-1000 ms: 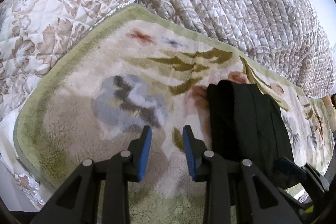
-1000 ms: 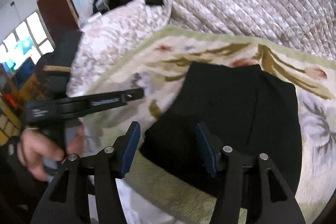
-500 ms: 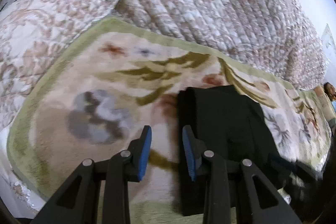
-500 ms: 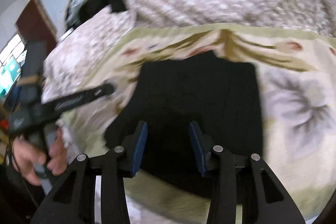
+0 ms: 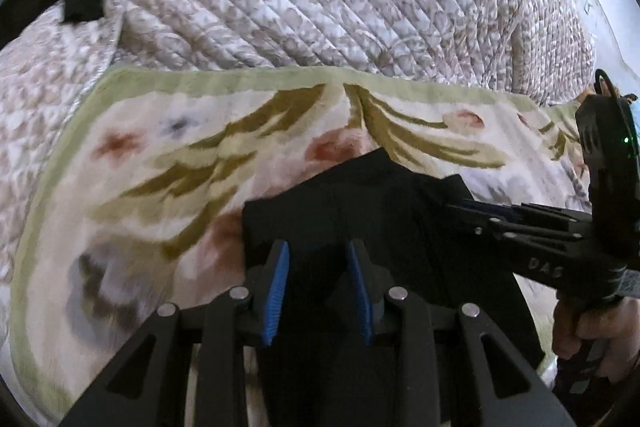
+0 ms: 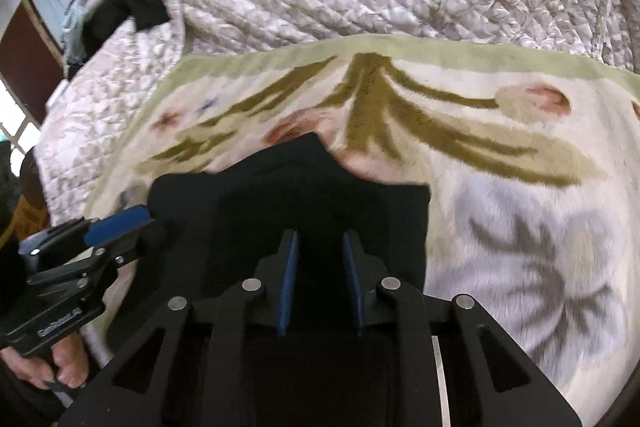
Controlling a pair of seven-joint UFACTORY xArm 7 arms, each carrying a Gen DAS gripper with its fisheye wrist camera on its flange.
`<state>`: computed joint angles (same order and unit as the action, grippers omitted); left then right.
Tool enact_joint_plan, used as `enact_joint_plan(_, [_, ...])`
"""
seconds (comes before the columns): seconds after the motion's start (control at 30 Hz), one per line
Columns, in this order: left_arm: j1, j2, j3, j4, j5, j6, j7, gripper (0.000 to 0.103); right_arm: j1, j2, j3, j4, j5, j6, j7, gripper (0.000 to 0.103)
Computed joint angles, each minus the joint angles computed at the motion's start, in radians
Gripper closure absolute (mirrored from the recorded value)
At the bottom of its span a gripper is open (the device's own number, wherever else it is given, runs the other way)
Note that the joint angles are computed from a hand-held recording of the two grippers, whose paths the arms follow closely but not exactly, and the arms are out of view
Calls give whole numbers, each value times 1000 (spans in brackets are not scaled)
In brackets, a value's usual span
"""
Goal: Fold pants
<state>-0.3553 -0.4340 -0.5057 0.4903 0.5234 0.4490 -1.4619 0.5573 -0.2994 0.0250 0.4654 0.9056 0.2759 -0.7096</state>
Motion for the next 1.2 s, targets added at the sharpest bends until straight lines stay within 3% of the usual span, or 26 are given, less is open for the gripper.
enact_joint_plan(0.17, [38,55,1,-10,55,-50,-40,67,-30,51,-30,31,83,4,-43,80])
enact_joint_plan(0.37, [31,41,17,-22,57,-53,-52,57,-57,15,13,9,84,-29,-26,80])
enact_joint_plan(0.53, [25,9,-9,-12,72,14,-65,58,-32,-46,1,-37,23,-49,11,80])
enact_joint_plan(0.77, [3,-28,-32,-19,79,38,-81,58,44,-189,-48,-130,-58,-55,47,79])
enact_joint_plan(0.87, [10,-33,-65,-12,103,63,-109,57,31,-199,5,-173,-139,-111,129,79])
enact_joint_plan(0.97, [5,-12,-58,-14,112,57,-116,53,36,-157,-9,-168,-196,-103,165,79])
enact_joint_plan(1.03, [-2,9,-42,-20,106,45,-116,51,70,-142,-61,-161,-202,-84,163,73])
enact_joint_plan(1.1, [-3,4,-39,-32,113,31,-138,44,100,-145,-98,-160,-197,-82,159,60])
enact_joint_plan(1.17, [-4,-4,-40,-41,120,37,-144,36,62,-156,-62,-169,-247,-91,212,50])
enact_joint_plan(1.2, [-4,-7,-43,-46,124,42,-152,30,46,-160,-47,-175,-275,-100,240,50])
